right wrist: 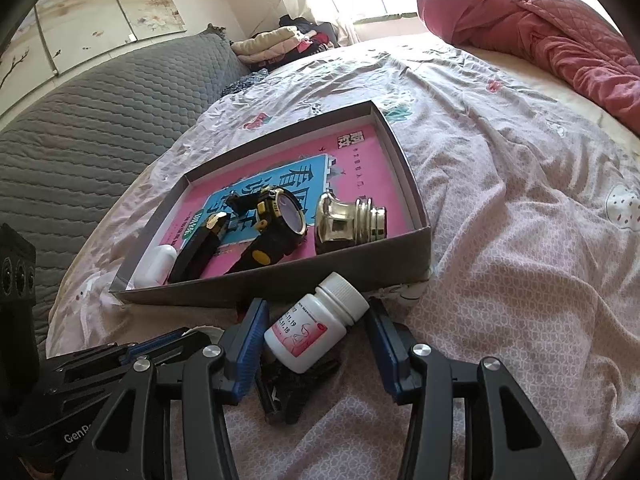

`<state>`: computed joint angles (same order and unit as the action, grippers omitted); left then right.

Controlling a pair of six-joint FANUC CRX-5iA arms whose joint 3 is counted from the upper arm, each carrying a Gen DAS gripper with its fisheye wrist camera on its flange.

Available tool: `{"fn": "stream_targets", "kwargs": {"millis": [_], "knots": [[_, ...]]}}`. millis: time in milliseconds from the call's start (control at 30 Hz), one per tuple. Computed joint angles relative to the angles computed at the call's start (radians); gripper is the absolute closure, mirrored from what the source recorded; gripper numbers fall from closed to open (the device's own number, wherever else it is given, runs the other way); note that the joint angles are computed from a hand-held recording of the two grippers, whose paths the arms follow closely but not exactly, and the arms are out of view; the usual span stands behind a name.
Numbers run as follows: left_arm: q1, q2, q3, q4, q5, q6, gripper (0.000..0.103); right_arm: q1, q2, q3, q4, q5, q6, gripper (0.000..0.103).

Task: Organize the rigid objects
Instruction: 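Grasp the white round lid with the left tool while the right tool grasps the white pill bottle, then lift the white lid with the left tool while the right tool lifts the pill bottle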

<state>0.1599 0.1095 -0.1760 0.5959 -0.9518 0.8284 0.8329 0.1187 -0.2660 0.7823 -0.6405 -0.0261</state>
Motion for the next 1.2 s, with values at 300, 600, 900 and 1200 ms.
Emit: {"fn": "stream_targets", "kwargs": {"millis": [300,600,900,1200], "knots": [[0.024,-0.02,-0.008,0.031,0.009,-0.006,0.09,0.012,-0.008,-0.019,0.112,0.014,-0.02,0.053],[0.043,-0.027,0.002,0.017,0.007,0.023,0.09,0.018,-0.011,-0.024,0.154,0.009,-0.023,0.053],[0.062,-0.045,0.004,0.021,0.018,0.03,0.09,0.018,-0.02,-0.039,0.212,0.013,-0.055,0.053],[0.089,-0.057,0.013,0.025,0.032,0.044,0.09,0.019,-0.032,-0.057,0.273,0.023,-0.088,0.053]]}}
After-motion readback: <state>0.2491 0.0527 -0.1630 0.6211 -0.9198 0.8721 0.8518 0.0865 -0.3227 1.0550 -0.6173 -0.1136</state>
